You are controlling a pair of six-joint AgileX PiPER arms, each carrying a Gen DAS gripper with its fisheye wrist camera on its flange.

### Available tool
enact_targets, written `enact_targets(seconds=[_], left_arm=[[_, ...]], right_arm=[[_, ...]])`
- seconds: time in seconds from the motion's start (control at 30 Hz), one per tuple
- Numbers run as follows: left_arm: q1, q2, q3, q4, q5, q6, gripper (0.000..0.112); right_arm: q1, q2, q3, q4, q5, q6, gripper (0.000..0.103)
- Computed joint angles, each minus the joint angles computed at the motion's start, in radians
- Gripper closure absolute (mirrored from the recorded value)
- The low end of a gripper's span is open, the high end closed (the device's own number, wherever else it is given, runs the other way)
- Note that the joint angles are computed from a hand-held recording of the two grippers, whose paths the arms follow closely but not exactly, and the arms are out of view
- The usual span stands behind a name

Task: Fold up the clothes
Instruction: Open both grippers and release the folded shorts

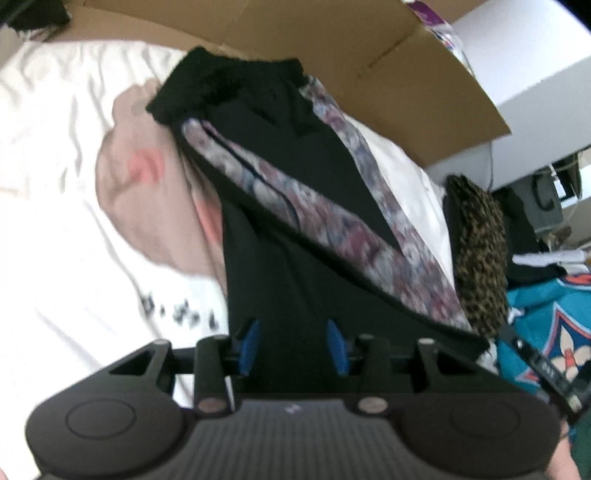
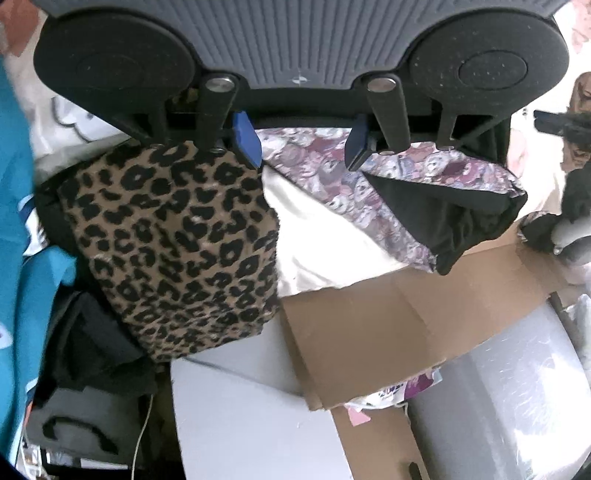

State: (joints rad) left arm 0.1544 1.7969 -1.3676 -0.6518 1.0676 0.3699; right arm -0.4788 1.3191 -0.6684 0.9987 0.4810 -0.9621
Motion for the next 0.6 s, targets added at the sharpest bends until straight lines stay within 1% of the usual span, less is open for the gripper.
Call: enact_targets(seconds=[0.17, 0.27, 0.33, 0.6], left_arm=[[0.01, 0.061, -0.046, -0.005, -0.068, -0.012, 0.069], [0.022, 0.096, -0.077, -0.014, -0.096, -0.019, 0.069], [0.028, 0.112, -0.102, -0.019, -0.112, -0.023, 0.069], [0.039, 0.191, -0.169, -0.053, -0.221, -0.074, 0.067]], right_arm=[[0.024, 0.019, 0.004, 0.001, 0.008, -0.011, 0.045], [0.053, 0.02, 0.014, -0.018, -0.018, -0.01, 0.04], [0.063, 0.025, 0.016, -0.026, -0.025, -0.009, 0.04], [0.103, 0.062, 0.016, -0.062, -0.065, 0.007, 0.039]])
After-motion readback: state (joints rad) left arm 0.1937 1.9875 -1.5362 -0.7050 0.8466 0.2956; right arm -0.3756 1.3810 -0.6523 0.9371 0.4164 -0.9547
